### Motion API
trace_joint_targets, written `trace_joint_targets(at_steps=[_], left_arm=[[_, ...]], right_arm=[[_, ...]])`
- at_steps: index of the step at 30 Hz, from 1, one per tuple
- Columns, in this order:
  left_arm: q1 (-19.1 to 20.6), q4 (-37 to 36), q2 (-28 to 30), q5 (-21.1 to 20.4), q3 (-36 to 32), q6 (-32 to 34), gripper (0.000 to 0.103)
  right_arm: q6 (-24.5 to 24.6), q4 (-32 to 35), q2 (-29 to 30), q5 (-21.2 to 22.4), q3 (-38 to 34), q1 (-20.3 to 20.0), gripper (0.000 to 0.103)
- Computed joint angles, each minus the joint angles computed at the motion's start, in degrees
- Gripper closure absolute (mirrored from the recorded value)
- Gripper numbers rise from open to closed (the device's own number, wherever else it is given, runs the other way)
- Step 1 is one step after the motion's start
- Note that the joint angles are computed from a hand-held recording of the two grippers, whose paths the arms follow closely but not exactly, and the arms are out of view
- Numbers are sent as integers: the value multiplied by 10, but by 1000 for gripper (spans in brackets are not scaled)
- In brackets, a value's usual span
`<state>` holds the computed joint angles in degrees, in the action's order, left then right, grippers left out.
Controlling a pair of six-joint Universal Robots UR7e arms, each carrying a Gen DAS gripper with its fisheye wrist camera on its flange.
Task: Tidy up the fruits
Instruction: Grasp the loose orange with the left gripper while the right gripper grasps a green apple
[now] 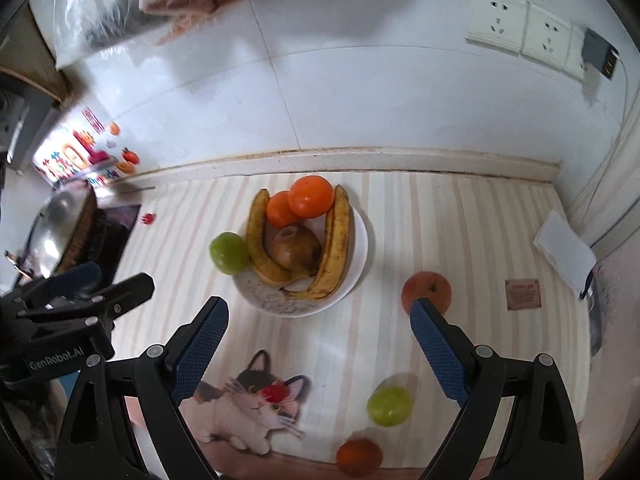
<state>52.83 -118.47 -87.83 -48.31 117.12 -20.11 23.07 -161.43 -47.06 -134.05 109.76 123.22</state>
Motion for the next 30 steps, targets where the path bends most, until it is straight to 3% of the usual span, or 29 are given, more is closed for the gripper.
trace_joint_targets(at_steps=[6,8,9,18,23,24,26,27,30], left_arm=[[-31,20,-11,-5,32,-12,12],[-38,26,-6,-18,48,-20,12],[-40,32,1,-30,55,-26,12],[-26,35,127,-202,96,-10,12],[-25,11,198,-239,102,-11,12],[-24,6,212,-244,103,-14,17],[-25,1,227,-248,104,-19,42],[-26,-2,231,-244,105,-25,49],[-29,-14,223,-226,110,-36,49]], right_arm=[[37,-25,-52,29,73,-16,10],[49,-30,-72,32,105,-30,25],[56,-27,-80,38,118,-38,30],[98,-82,-152,65,261,-129,31],[85,-129,-157,81,307,-172,38],[82,-136,-156,86,313,-179,39],[76,-148,-154,93,320,-187,39],[72,-151,-152,97,321,-190,39],[67,-153,-147,106,317,-194,39]])
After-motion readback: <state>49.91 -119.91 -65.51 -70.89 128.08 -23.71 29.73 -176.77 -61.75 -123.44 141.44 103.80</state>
